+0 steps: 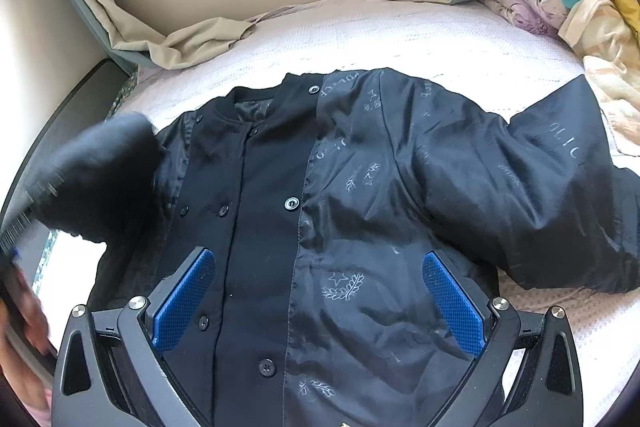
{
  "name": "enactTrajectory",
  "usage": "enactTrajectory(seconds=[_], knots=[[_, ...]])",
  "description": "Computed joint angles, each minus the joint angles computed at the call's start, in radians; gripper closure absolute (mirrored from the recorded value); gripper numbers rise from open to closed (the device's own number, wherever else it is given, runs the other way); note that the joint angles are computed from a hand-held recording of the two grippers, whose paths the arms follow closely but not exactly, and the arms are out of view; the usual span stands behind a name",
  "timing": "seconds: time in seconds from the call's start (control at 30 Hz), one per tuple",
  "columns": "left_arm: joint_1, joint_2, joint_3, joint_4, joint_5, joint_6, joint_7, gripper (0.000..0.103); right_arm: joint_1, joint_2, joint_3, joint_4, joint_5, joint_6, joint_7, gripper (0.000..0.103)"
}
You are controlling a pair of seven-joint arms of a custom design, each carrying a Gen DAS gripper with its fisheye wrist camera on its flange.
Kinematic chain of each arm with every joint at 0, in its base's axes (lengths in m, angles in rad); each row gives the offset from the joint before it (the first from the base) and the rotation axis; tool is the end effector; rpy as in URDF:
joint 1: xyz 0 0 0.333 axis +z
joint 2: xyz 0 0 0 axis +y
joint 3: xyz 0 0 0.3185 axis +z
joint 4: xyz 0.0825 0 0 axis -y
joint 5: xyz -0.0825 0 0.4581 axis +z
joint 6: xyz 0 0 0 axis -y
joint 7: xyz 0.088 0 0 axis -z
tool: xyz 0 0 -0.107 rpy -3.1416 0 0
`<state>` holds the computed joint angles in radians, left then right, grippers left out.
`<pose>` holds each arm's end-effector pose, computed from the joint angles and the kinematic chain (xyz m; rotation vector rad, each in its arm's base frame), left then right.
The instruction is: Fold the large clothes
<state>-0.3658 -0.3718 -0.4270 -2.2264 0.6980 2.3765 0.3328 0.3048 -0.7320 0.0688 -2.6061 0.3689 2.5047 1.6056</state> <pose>0.3865 -0.4077 0.5456 -1.7298 1.6767 -0.7582 0.4144 0.1611 0.5314 -1.8413 1.6491 -0.1687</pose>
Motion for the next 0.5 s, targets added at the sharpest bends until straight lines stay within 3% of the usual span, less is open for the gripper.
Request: enactTrajectory(seconds=[0.23,0.33,0.4,0.5], knots=[[-0.074,0.199,0.005,0.071,-0.087,-0.063,0.106,0.089,-0.03,-0.014,0.035,-0.006,-0.068,0.026,0.023,0.0],[-0.1,0.21,0.023,0.06,-0.134,-0.066,0.132,0.059,-0.03,-0.014,0.034,-0.006,-0.081,0.028,0.026,0.0],[-0.113,0.203,0.033,0.056,-0.178,-0.056,0.156,0.022,-0.033,-0.015,0.036,-0.006,-0.091,0.029,0.028,0.0],[-0.125,0.174,0.025,0.053,-0.187,-0.079,0.148,0.009,-0.038,-0.017,0.042,-0.005,-0.108,0.039,0.033,0.0]])
